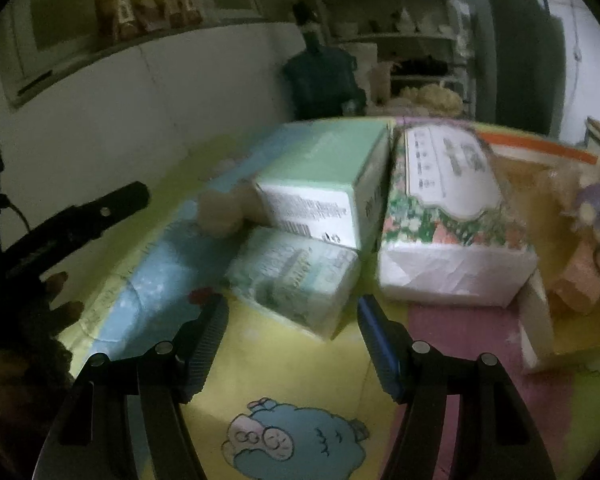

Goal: Organize soft objects
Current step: 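Grasp the plush bear in pink dress with the left tool while the right tool grasps the green tissue pack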

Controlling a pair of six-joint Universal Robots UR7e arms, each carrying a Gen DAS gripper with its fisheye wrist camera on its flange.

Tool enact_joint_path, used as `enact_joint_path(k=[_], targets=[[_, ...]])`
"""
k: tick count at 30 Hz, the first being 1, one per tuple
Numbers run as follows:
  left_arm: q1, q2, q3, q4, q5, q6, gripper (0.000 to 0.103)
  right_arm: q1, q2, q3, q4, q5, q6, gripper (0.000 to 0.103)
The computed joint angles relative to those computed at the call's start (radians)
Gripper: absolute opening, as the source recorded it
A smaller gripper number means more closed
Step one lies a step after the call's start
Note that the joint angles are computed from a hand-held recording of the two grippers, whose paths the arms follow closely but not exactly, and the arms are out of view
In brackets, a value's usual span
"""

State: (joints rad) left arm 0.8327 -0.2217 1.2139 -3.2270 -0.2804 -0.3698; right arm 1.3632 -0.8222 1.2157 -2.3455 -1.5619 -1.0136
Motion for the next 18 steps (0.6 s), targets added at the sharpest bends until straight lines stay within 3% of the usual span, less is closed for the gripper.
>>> enact_joint_path(k=[4,10,15,18], targets=[[0.002,-0.006,0.011,0.017,-0.002,-0.023,0.084,-0.003,0.002,-0.010,0.079,0.019,-0.027,0.068],[0.001,-0.015,0.023,0.028,0.009,-0.044,0.084,-0.008,-0.037,-0.005,0.310,0.084,-0.188,0.068],[0.005,-0.021,0.029,0.015,0.025,-0.047,0.084,-0.013,-0.062,0.036,0.175,0.111,-0.197,0.068],[0.007,-0.021,0.025,0.011,0.019,-0.041,0.084,-0.003,-0.034,0.019,0.086,0.083,-0.207,0.072]])
